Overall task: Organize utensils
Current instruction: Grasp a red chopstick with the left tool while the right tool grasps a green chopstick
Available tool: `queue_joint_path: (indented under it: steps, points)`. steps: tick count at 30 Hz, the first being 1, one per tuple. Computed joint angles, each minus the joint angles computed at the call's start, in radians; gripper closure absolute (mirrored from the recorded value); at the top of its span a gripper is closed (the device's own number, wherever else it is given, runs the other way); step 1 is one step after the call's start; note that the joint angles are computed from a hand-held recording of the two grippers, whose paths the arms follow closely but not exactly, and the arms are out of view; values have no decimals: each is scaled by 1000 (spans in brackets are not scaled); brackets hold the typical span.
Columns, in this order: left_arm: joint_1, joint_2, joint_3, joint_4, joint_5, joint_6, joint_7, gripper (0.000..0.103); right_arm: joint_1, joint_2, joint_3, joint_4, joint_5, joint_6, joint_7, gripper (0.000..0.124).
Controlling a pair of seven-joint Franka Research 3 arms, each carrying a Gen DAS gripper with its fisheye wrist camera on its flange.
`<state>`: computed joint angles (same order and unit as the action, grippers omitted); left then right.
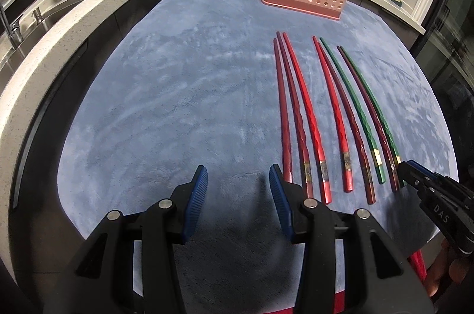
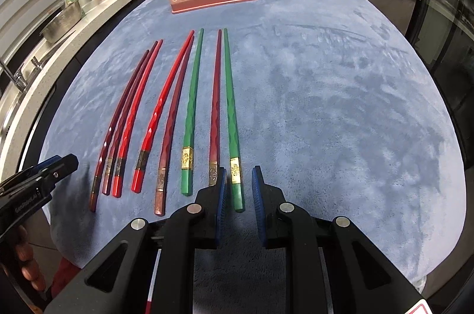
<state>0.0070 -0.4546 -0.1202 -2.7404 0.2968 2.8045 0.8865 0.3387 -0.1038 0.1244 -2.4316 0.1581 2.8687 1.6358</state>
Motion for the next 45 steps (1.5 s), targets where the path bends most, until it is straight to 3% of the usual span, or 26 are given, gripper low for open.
queue_joint_path:
  steps: [17,33,42,45]
  points:
    - [-57,13,18,1,-57,-12,60,62,2,18,-6,9,16,0,-19,116]
    - [-89,38,42,2,-140,-10,113,57,2,-1,-4,-8,26,-5,-13,116]
    - [-71,49,21,8,-127,-10,96,58,2,-2,-4,-10,29,-3,-15,116]
    - [-66,48,13,5,-112,-6,90,65,2,-2,-4,-11,29,-3,-16,116]
